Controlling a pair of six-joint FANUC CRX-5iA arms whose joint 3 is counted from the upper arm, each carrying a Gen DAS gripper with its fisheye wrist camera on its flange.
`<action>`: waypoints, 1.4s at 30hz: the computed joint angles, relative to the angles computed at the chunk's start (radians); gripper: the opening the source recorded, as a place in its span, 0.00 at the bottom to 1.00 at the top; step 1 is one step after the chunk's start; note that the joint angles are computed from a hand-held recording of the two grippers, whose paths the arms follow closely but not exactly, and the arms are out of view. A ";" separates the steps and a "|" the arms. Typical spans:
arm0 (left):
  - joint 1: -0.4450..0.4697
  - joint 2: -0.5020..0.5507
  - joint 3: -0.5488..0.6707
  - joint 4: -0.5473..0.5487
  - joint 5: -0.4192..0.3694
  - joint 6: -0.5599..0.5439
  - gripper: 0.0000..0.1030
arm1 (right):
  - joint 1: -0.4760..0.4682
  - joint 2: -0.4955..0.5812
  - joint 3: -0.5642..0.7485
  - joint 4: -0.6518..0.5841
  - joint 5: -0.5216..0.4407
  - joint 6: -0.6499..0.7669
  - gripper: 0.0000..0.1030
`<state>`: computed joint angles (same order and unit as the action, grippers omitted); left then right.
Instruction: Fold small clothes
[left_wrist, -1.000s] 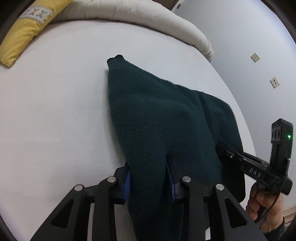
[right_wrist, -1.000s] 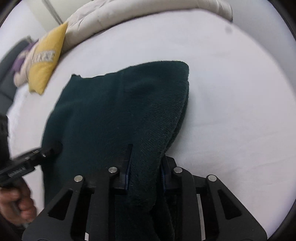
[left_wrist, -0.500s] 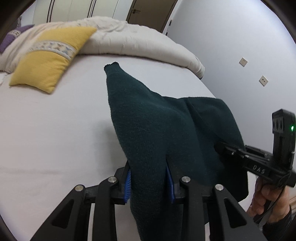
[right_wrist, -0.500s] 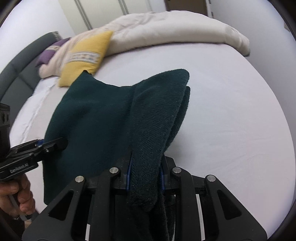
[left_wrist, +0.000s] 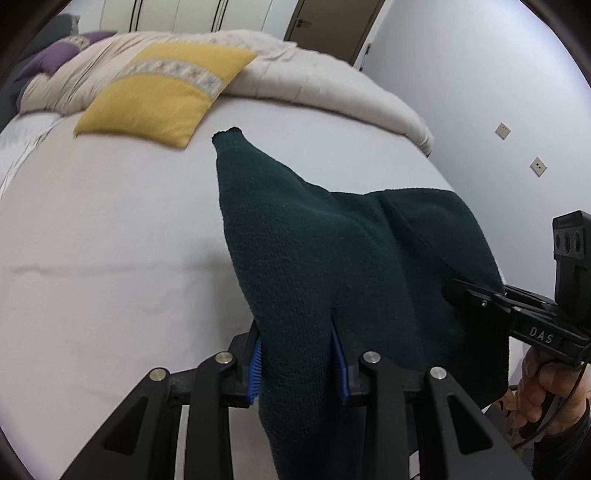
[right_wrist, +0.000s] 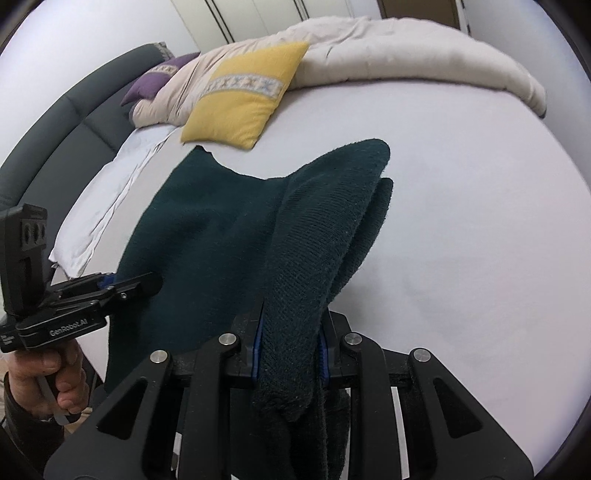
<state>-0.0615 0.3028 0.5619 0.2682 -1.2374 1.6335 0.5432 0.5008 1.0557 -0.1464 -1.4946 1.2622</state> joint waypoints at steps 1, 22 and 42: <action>0.008 -0.016 -0.038 0.007 0.011 -0.006 0.33 | 0.003 -0.027 -0.056 -0.008 0.022 -0.001 0.19; 0.062 -0.082 -0.363 0.081 0.158 -0.077 0.41 | -0.127 0.041 -0.290 -0.301 0.204 0.010 0.25; 0.124 -0.209 -0.606 0.236 0.319 -0.153 0.61 | -0.171 -0.108 -0.547 -0.323 0.393 0.085 0.48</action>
<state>0.0629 0.0938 -0.0440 0.5042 -0.9179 1.4809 0.3725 0.3926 0.5083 -0.4693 -1.1019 1.3475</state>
